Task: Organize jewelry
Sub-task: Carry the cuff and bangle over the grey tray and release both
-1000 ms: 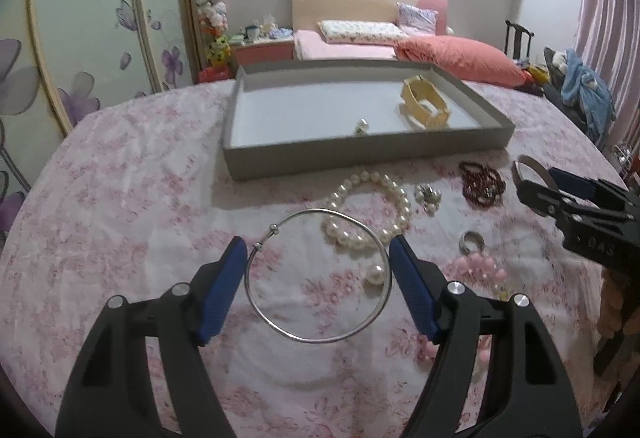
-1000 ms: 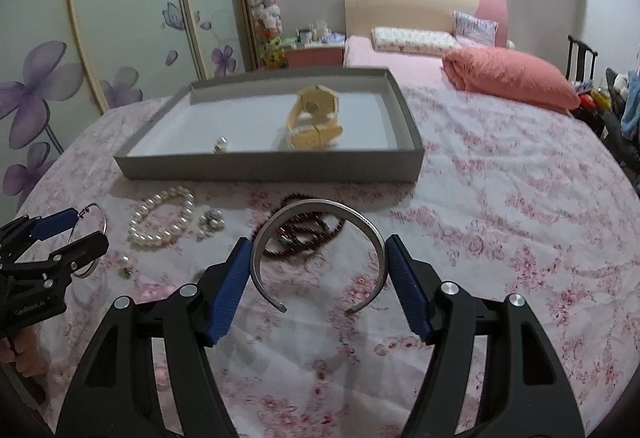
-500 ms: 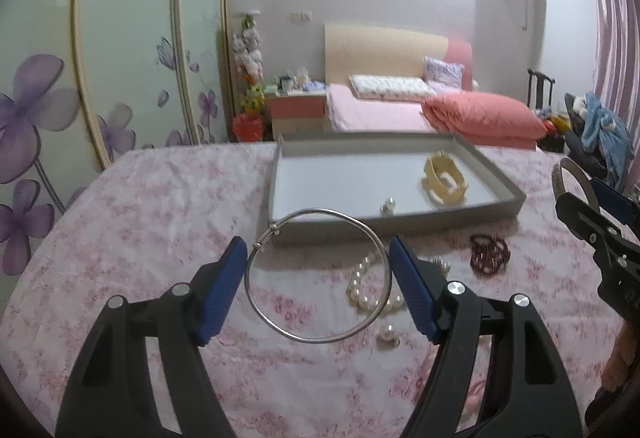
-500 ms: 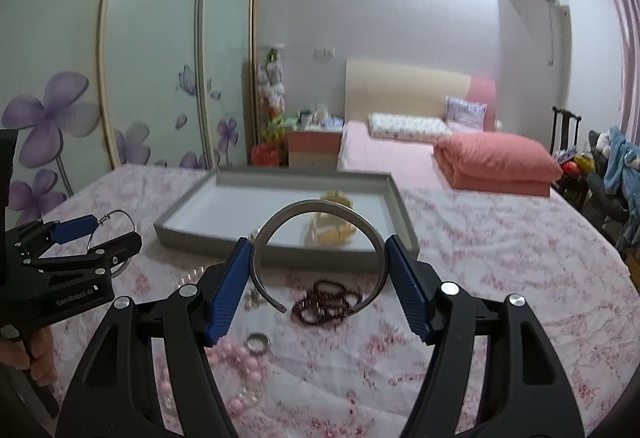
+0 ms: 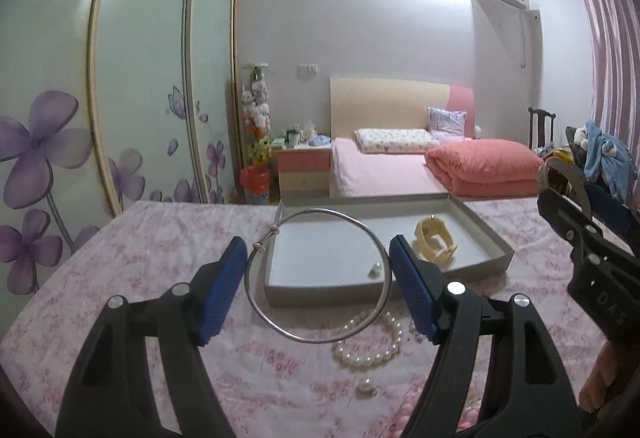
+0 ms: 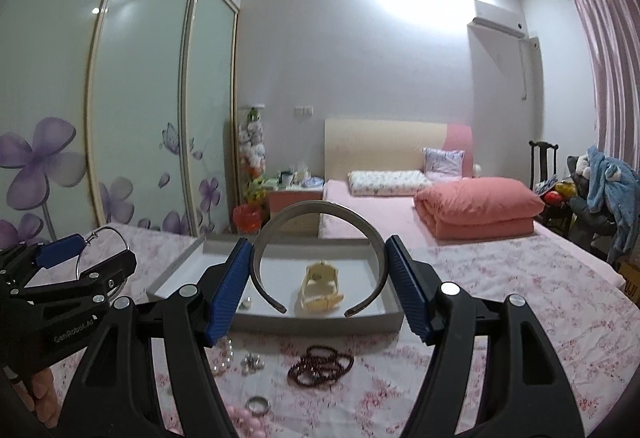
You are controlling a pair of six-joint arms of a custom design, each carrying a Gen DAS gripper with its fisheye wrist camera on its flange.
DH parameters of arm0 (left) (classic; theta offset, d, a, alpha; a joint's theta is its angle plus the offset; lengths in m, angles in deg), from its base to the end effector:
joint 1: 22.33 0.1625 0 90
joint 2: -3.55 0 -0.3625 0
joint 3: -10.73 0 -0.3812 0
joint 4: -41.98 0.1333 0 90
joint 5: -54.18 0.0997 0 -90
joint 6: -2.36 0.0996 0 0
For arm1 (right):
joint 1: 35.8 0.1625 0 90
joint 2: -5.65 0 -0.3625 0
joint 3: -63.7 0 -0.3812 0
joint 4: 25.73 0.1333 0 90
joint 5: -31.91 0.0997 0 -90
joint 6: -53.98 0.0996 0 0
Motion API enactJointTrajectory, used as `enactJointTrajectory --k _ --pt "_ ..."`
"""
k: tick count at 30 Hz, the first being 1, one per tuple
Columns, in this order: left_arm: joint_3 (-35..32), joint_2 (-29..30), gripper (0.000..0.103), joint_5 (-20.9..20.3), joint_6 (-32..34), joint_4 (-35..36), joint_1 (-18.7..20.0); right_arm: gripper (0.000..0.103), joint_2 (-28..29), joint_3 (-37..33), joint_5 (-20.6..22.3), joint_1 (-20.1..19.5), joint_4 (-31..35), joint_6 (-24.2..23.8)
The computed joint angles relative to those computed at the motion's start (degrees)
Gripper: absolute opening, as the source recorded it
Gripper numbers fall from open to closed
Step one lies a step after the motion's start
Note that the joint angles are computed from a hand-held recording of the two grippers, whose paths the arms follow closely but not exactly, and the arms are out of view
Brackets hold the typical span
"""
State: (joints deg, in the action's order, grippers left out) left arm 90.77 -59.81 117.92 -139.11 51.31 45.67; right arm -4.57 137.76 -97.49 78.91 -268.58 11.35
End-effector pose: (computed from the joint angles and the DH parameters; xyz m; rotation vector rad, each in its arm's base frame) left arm -0.0469 -0.5896 0.2483 0.8439 2.0914 -1.3049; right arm 0.3159 -0.5189 -0.0170 0.4570 -1.7952 1.5991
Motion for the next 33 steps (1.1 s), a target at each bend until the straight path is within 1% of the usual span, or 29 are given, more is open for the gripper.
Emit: enactJointTrajectory --k 7,15,22,25,28,30,32,33 --pt "-0.4 0.4 0.071 -0.2 0.4 -2.1 -0.6 0.068 1.1 -1.8 1.1 -0.5 -1.6 -1.8" --pt "-6.3 4.5 0.071 -0.6 -0.9 -0.7 -0.1 0.068 2.0 -5.2 2.2 -1.7 -1.9 -3.7" --pt "-11.4 8.8 0.071 -0.7 -0.6 0.1 0.2 0.068 3.5 -10.3 3.1 -2.9 1.4 -3.0" --pt "-16.4 12.2 0.071 -0.8 -0.4 1.8 0.5 0.068 4.2 -13.0 3.5 -3.8 4.0 -2.3" --pt "-23.4 17.0 0.071 -0.4 -0.4 5.0 1.1 0.068 4.9 -16.2 3.7 -4.9 8.2 -0.7" --pt "-30.5 21.6 0.071 -0.5 -1.5 9.5 1.6 0.068 5.3 -18.3 3.6 -5.7 11.7 0.4" --pt "-40.3 27.4 0.071 -0.4 -3.4 16.4 2.2 0.068 5.4 -19.7 3.4 -6.6 16.0 2.4" --pt "-45.5 30.5 0.071 -0.4 -4.0 19.9 2.6 0.068 5.3 -20.7 2.8 -7.2 19.8 4.1"
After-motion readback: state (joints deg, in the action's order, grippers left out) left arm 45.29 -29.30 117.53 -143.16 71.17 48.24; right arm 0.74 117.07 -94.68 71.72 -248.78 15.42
